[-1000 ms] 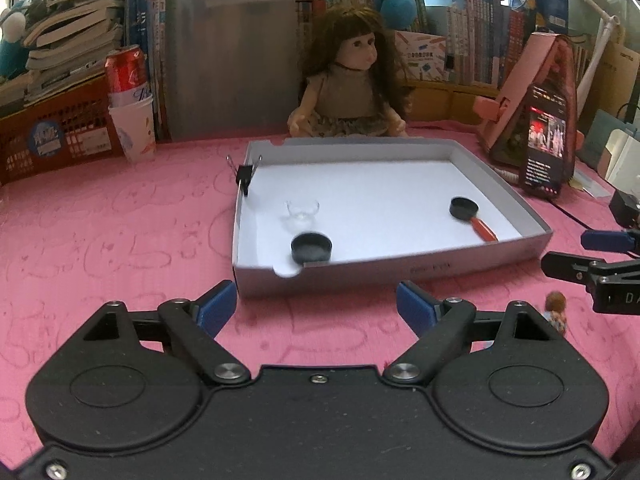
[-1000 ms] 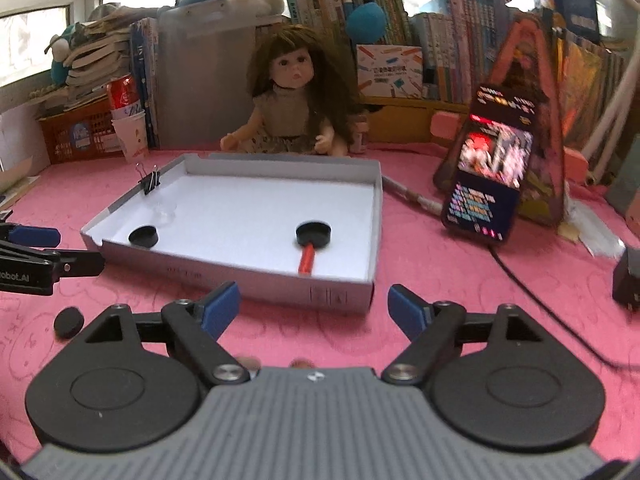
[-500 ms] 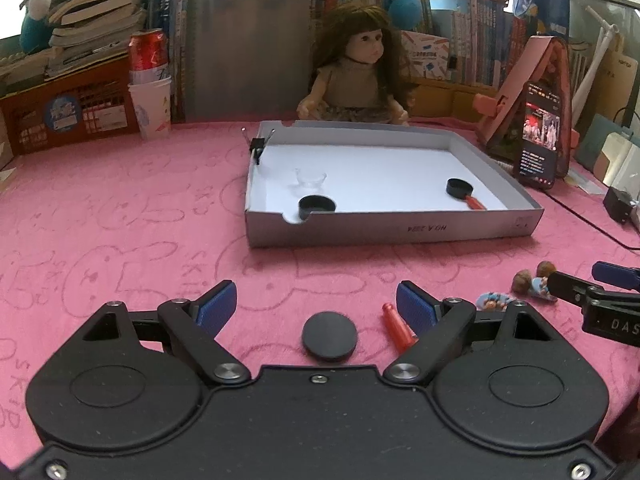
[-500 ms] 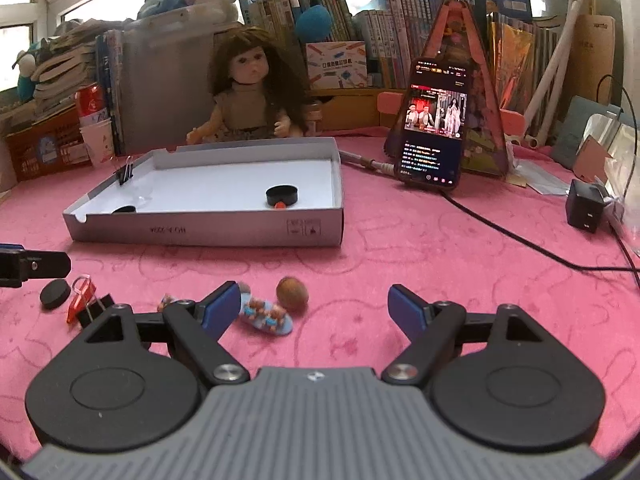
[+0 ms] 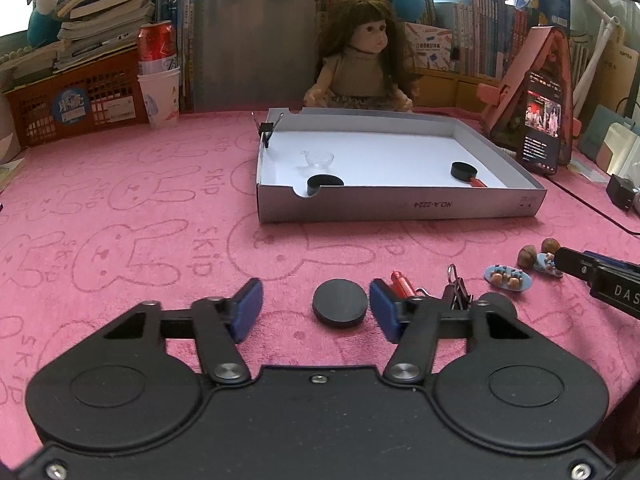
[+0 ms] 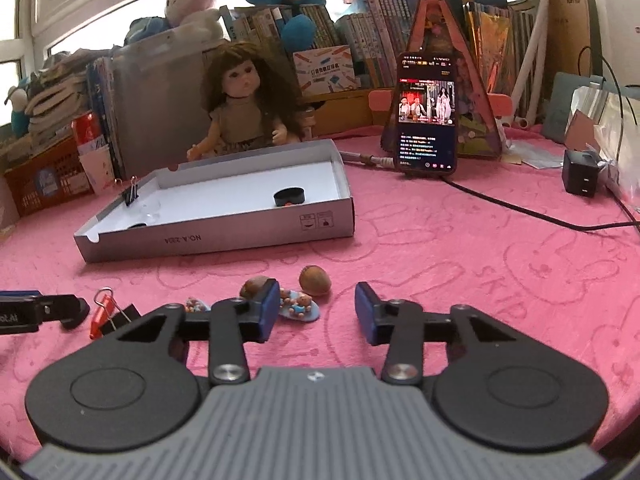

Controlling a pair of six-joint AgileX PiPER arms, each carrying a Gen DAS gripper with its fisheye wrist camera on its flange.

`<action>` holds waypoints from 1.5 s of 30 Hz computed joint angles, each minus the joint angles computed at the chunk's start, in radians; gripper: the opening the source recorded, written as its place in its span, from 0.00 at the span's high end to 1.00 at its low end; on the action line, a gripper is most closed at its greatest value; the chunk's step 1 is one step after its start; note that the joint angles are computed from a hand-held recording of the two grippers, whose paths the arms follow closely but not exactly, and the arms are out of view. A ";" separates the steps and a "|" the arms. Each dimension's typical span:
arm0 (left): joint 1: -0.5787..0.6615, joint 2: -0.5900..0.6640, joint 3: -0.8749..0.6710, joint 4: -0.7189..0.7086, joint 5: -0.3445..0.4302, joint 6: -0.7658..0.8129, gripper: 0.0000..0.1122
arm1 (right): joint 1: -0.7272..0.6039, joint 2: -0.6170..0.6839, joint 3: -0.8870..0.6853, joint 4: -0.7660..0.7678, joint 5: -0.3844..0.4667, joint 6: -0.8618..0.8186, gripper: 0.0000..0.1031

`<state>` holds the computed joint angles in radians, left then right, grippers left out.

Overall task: Organize rigid objects
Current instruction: 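Grasp the black flat disc with the left tool while the right tool grasps the blue figurine plate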

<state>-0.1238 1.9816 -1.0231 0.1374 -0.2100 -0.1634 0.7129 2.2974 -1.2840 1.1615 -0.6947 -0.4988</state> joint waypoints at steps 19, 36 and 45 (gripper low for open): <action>-0.015 0.026 -0.013 -0.053 0.000 0.063 0.57 | -0.024 0.022 -0.043 -0.019 0.070 -0.099 0.63; -0.026 0.043 -0.029 -0.156 -0.006 0.172 0.57 | -0.078 -0.034 0.053 -0.137 0.105 -0.085 0.69; -0.028 0.045 -0.034 -0.150 -0.009 0.170 0.72 | -0.095 -0.050 0.092 -0.262 0.119 0.018 0.68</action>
